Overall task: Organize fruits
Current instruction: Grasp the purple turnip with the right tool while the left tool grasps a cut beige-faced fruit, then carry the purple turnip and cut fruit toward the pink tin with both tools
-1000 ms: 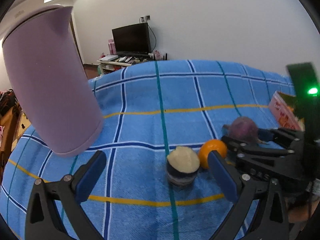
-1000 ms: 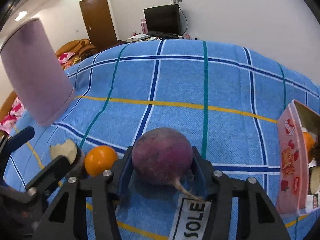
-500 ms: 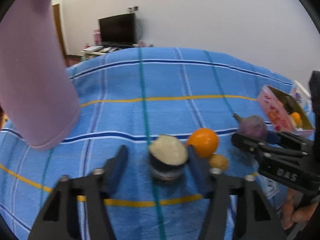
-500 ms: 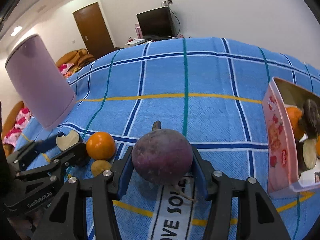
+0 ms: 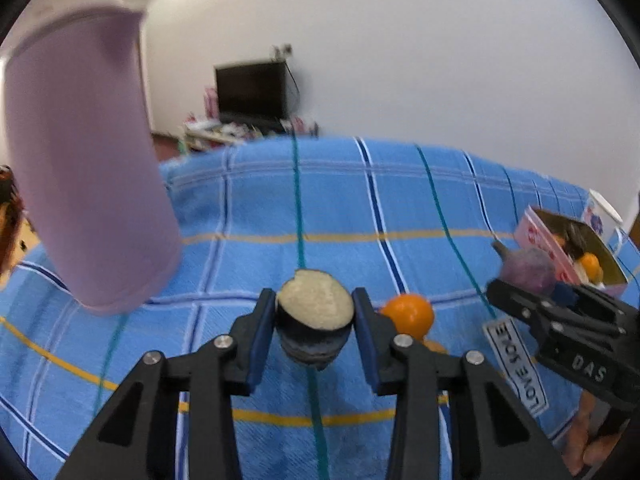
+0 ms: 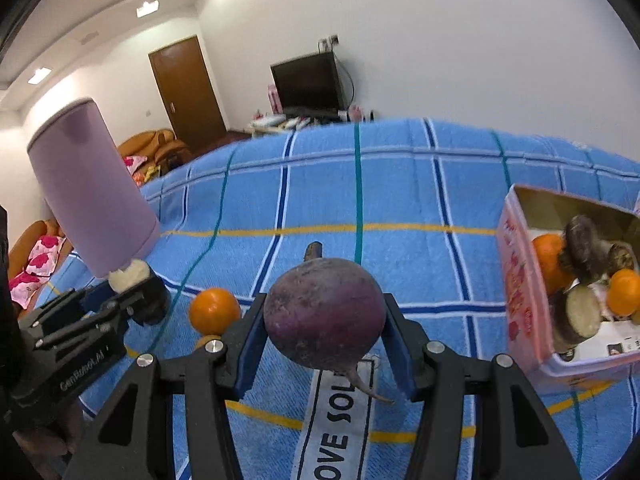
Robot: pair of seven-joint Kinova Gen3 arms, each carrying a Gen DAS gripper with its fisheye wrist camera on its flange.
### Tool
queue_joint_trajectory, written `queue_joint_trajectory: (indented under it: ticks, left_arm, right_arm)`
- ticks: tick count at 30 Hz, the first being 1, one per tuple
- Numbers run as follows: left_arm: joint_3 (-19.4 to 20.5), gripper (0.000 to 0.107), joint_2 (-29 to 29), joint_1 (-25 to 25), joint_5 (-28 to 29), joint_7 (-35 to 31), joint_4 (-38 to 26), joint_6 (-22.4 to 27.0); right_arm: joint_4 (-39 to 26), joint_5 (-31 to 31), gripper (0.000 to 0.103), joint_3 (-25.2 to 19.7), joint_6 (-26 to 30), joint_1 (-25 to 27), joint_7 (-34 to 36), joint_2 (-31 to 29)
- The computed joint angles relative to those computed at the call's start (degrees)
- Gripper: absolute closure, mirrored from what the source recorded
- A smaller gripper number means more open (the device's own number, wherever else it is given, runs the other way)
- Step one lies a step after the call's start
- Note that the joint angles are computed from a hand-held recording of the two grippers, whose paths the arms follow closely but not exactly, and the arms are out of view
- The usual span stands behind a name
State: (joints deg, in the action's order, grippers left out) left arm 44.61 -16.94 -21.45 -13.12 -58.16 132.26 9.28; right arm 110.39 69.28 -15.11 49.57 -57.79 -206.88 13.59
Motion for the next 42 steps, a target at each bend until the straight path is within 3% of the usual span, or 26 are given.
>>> queue_joint_trajectory:
  ticks: [4, 9, 15, 33, 42]
  left_arm:
    - [6.64, 0.067, -6.96, -8.00, 1.93, 0.94, 2.11, -4.33]
    - [8.08, 0.067, -9.38, -9.87, 5.96, -1.63, 2.56, -5.16]
    - [9.19, 0.067, -11.43, -11.20, 10.50, -4.42, 2.53, -4.63]
    - [14.99, 0.067, -17.54, -14.98, 16.62, -3.64, -0.28, 1.89]
    - [16.32, 0.067, -19.64, -14.19, 17.96, -3.06, -1.72, 5.17]
  right_arm:
    - [0.45, 3.71, 0.047, -1.69, 6.93, -2.42, -3.10, 0.23]
    - [-0.66, 5.64, 0.047, -1.82, 18.00, -7.28, -2.53, 1.96]
    - [-0.51, 6.19, 0.047, -2.91, 23.23, -9.06, -0.77, 2.36]
    - [2.45, 5.95, 0.047, -4.36, 24.74, -9.54, -2.03, 1.20]
    - [4.38, 5.33, 0.047, -5.28, 25.68, -9.37, -2.36, -0.13]
